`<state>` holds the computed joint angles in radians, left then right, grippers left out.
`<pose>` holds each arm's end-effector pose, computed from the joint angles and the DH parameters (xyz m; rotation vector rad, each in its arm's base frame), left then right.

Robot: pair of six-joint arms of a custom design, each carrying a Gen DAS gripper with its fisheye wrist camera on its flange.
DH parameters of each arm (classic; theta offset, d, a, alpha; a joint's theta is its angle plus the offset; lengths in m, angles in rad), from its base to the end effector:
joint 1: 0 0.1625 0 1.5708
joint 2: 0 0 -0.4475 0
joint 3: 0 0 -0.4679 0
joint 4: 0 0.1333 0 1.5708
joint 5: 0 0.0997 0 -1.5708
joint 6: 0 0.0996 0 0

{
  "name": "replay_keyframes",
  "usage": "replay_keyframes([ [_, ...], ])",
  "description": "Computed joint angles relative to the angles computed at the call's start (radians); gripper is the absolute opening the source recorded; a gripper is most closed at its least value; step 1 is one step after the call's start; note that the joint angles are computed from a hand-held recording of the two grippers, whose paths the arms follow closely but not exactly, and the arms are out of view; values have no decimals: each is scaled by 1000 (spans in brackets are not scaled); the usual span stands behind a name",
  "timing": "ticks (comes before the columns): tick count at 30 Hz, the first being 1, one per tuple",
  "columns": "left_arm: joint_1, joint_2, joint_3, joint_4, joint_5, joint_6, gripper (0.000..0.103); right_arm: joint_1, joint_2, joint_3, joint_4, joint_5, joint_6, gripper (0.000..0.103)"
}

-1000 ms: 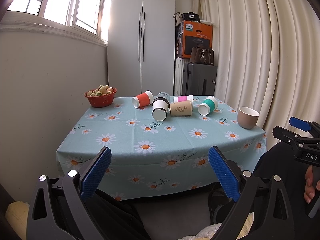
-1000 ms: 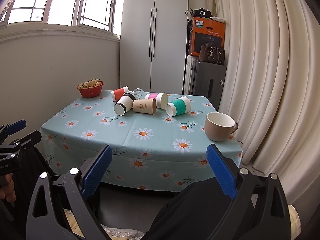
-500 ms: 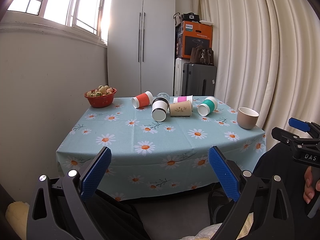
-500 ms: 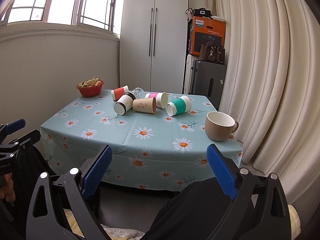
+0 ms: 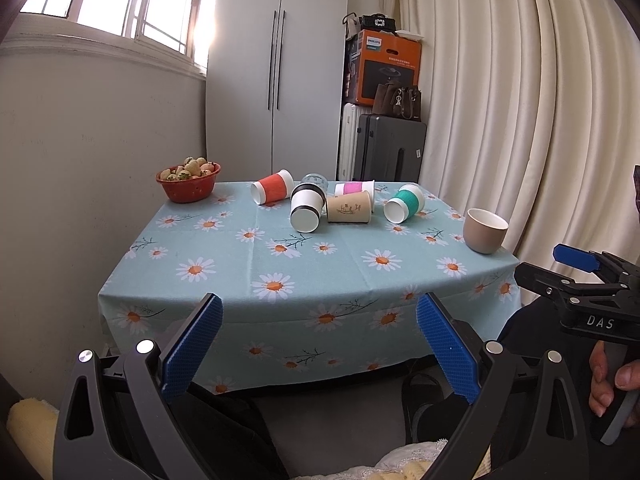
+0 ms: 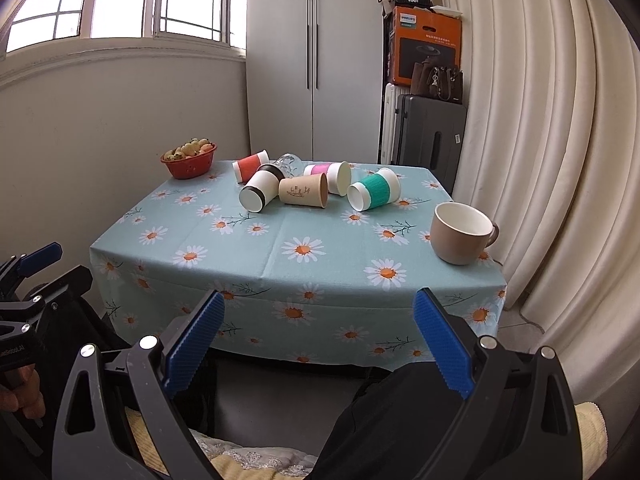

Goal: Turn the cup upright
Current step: 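Move the right gripper down toward the black-and-white paper cup lying on its side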

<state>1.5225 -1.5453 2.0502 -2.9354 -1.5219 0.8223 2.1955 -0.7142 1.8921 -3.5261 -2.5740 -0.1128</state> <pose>0.1109 -0.5674 0.3941 1.0580 2.3434 -1.0678 0.4061 -0.4788 0.0551 0.3178 -2.1344 1.1265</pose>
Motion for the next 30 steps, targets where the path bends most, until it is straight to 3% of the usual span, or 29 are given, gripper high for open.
replay_keyframes([
  [4,-12,17,-39,63,7,-10,95,-22,-1,-34,98,23,20,94],
  [10,-36,107,-183,194,44,-101,95,-89,-44,-74,263,157,120,94],
  [14,-41,186,-312,305,29,-194,95,-140,-70,-119,352,254,161,94],
  [30,-75,621,-929,783,162,-346,95,-275,41,-445,629,442,94,94],
])
